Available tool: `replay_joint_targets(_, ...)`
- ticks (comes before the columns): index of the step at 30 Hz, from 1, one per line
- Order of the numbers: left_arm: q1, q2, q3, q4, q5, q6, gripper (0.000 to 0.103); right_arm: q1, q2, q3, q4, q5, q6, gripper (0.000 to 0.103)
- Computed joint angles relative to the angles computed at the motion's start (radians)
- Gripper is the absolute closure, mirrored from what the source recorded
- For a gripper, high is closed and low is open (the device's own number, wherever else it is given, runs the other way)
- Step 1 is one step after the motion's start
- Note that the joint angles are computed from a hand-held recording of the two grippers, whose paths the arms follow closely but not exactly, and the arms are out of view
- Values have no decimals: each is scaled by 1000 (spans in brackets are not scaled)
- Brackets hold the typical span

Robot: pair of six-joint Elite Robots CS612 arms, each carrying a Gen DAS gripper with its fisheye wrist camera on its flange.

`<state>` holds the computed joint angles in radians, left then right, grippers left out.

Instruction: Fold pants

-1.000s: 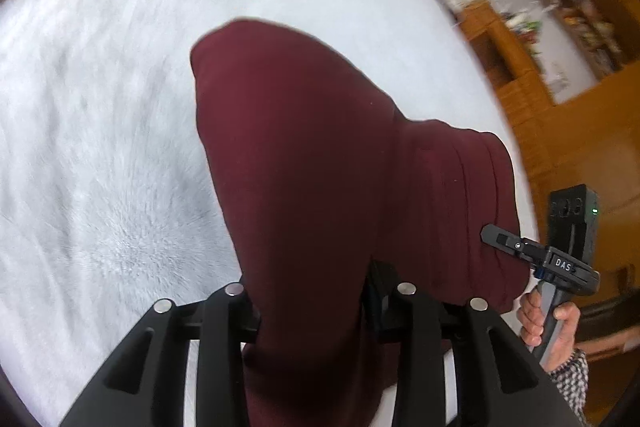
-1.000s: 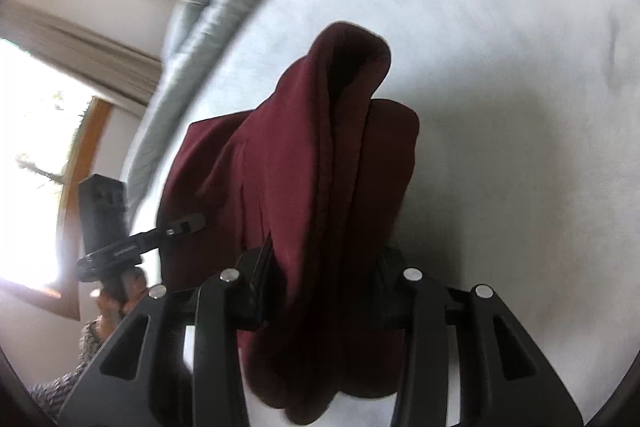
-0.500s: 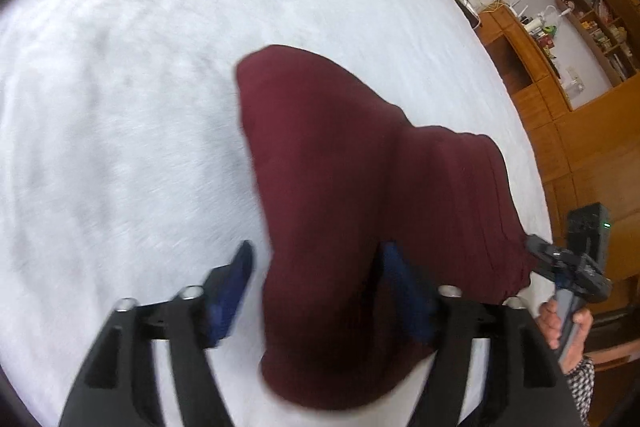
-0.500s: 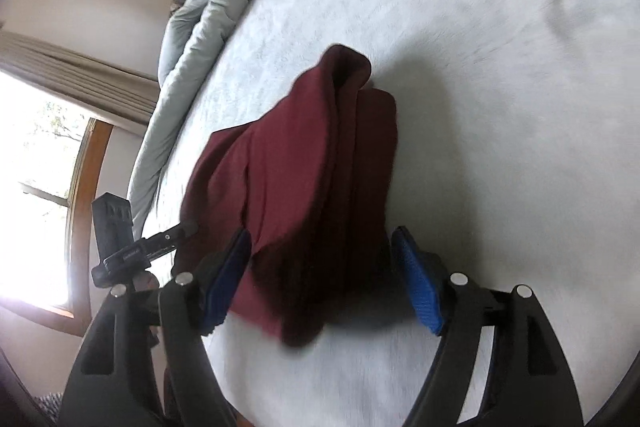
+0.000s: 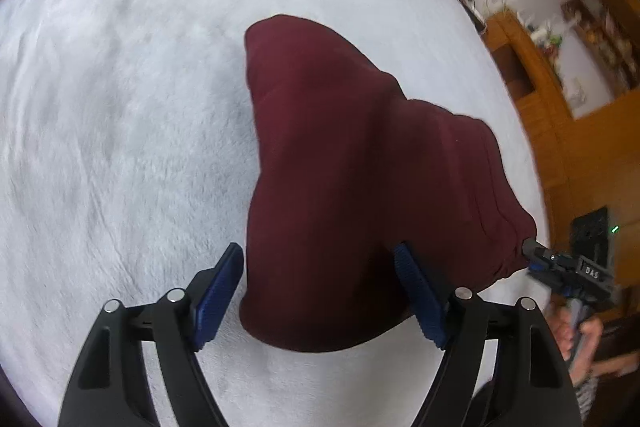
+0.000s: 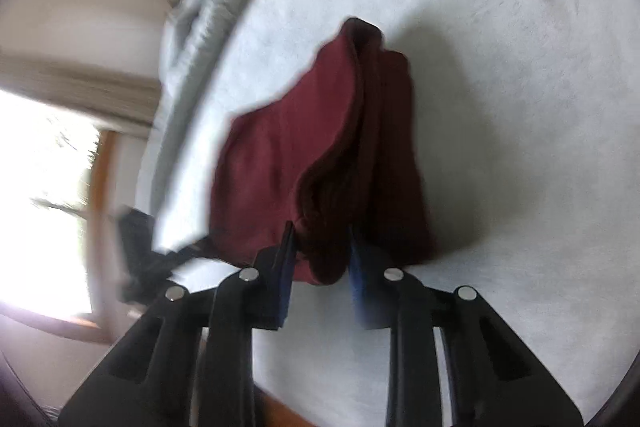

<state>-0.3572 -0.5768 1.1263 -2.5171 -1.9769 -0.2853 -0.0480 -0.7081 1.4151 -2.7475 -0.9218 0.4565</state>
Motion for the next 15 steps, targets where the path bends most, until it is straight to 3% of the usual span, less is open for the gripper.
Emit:
replay_joint_targets(3, -13, 5, -3, 24, 51, 41, 23, 18, -12, 1, 68, -99, -69, 80)
replay_joint_targets(8, -12, 12, 1, 3, 36, -6, 22, 10, -6, 24, 11, -74, -13, 78)
replay_joint_targets(9, -15, 7, 7, -3, 51, -5, 22, 12, -10, 29, 3, -81, -18, 73)
replay_joint_targets(11, -24, -11, 26, -16, 105, -4, 21, 13, -20, 49, -58, -84, -6, 54)
replay_joint_targets(12, -29, -23, 38, -22, 136, -9, 20, 12, -30, 66, -78, -92, 1, 37)
replay_joint_targets(15, -46, -68, 92, -52, 224, -22, 10, 29, -71, 107, -122, -183, -34, 22)
